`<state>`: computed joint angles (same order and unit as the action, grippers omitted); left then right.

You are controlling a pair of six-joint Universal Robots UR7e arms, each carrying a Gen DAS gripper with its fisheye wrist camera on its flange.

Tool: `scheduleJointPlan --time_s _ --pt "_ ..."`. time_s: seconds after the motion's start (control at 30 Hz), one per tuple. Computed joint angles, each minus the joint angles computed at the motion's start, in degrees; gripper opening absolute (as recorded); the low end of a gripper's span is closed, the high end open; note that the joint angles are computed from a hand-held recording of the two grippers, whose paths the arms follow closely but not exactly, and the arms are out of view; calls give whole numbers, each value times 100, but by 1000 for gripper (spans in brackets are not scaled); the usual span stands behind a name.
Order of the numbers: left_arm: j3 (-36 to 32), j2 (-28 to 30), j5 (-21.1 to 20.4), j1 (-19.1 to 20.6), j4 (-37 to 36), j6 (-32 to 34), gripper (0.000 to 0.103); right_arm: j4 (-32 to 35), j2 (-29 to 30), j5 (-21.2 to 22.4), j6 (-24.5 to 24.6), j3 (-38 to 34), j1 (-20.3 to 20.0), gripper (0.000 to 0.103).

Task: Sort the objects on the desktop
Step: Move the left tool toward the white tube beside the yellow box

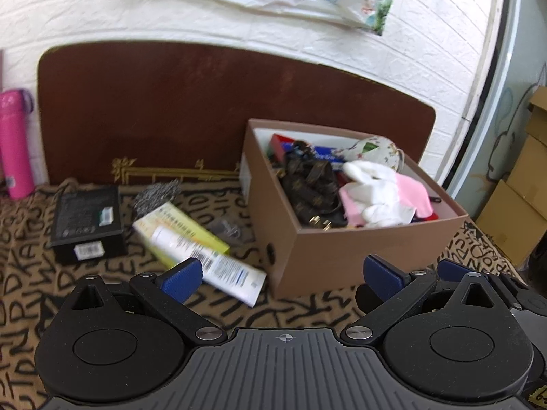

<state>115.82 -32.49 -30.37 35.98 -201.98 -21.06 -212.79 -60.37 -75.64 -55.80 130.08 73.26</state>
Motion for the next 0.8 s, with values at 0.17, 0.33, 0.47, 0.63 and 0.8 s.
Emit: scheduleJointPlan --time_s 0.17,0.33,0.47,0.63,0.8 --pt "410 -212 -178 104 -48 -476 103 -28 166 -108 -215 110 76 103" --pt "674 -331 -293 239 -299 -584 103 28 357 -203 -415 143 179 103" --pt "812 -429 -433 424 -503 -635 103 175 546 -423 -514 61 272 103" --pt "906 -570 -624 690 -531 -726 95 450 802 -556 -763 -131 399 102" --pt "901 -688 -846 945 -622 -598 89 731 1114 -696 -1205 -447 599 96"
